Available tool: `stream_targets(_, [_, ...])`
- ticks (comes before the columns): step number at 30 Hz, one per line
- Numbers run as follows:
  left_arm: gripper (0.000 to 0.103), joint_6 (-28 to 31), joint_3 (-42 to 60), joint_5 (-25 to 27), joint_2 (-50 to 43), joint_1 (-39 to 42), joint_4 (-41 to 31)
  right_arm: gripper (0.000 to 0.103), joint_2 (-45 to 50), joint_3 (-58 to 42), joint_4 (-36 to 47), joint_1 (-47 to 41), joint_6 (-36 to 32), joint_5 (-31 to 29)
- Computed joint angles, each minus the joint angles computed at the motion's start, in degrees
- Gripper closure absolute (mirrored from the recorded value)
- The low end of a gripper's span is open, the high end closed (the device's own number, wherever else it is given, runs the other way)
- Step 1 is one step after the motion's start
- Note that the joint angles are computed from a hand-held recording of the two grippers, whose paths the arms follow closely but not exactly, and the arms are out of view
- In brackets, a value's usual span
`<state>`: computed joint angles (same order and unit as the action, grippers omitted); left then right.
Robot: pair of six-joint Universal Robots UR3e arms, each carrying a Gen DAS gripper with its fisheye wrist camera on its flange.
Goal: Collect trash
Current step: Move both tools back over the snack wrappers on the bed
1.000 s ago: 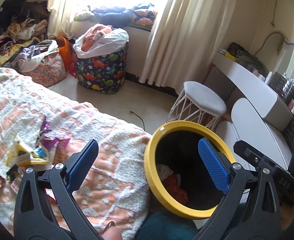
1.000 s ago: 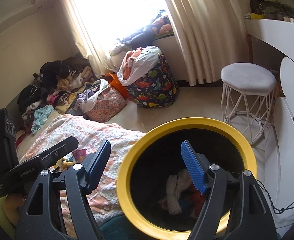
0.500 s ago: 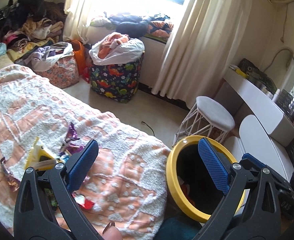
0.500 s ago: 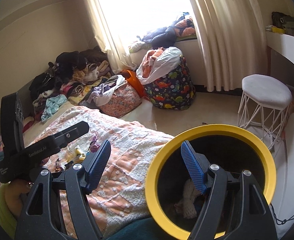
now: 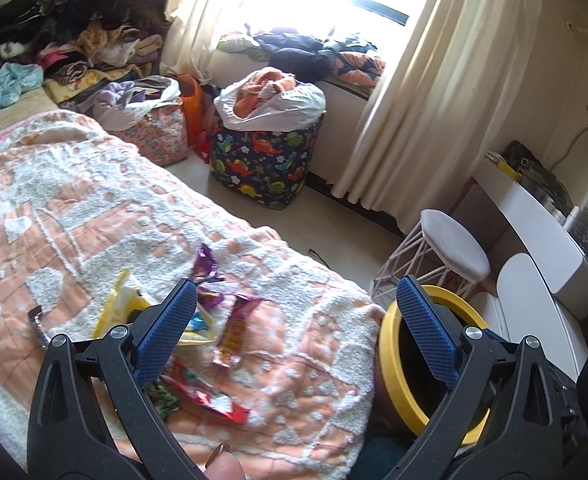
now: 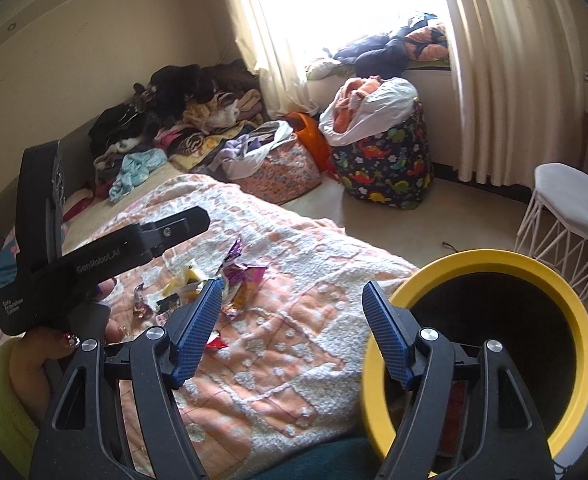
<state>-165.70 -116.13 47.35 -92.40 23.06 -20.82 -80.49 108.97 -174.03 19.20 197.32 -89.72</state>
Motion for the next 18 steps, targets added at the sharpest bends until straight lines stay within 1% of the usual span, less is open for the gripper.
stream_targets(8, [0.011, 0.09, 1.61, -0.1, -2.25, 3.56, -0.2, 0.033, 7.3, -9.03, 4.05, 2.85, -2.44, 2.34])
stream_targets(12, [0.011, -0.8, 3.25, -0.02, -4.1, 5.78, -0.59, 0.033, 10.66, -13.29, 6.63, 4.27, -3.95, 3.52])
stream_targets(18, [0.011, -2.06, 6.61, 1.38, -7.62, 8.24, -1.6, 0.033, 15.24, -18.65, 10.47, 5.5, -6.18, 6.08])
